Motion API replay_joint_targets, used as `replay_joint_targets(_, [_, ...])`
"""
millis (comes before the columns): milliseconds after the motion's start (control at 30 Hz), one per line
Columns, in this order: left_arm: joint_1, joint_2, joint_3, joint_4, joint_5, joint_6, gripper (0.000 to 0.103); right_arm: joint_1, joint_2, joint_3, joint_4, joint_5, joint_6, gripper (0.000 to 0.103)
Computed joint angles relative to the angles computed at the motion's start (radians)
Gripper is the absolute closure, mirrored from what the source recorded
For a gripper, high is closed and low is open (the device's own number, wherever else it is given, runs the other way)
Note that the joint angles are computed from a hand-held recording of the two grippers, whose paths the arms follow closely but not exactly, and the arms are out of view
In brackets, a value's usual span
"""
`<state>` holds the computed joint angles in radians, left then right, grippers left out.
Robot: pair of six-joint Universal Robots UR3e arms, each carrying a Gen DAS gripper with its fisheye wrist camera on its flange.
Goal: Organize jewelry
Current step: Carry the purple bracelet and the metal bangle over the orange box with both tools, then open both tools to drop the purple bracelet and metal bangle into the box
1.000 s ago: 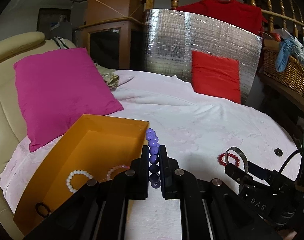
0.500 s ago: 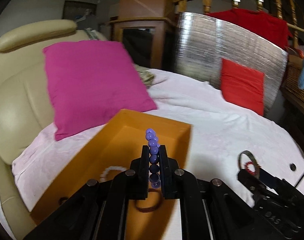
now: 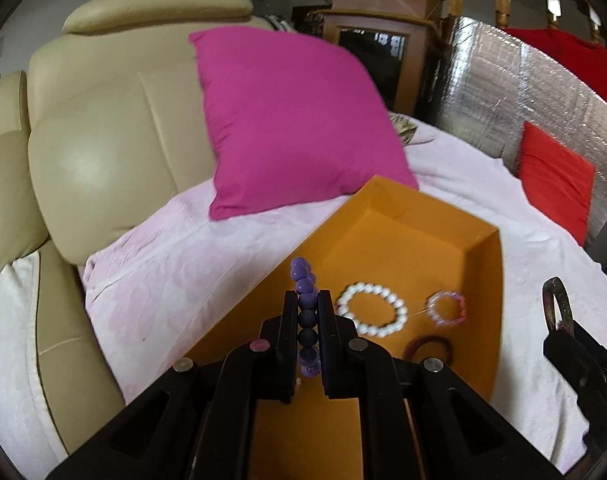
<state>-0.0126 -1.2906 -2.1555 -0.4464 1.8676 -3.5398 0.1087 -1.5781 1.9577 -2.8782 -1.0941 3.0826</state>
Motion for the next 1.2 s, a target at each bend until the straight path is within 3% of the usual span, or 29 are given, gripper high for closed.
replay_joint_targets(233, [0.029, -0.007, -0.011, -0.021, -0.008, -0.004, 0.094, 0.099, 0.027, 0.022, -0.040, -0.015, -0.021, 0.041])
replay_joint_targets(800, [0.124, 0.042, -0.040, -0.060, -0.073, 0.009, 0.094, 0.158, 0.098, 0.023, -0.077, 0.030, 0.052, 0.038])
replay_joint_targets(900, [0.115, 0.037, -0.038, -0.051, -0.058, 0.013, 0.093, 0.140, 0.098, 0.032, -0.074, 0.069, 0.055, 0.030])
replay_joint_targets(1200, [0.011, -0.047, 0.018, -0.014, 0.025, 0.031, 0.089, 0.064, 0.022, 0.079, -0.063, 0.065, 0.048, 0.029])
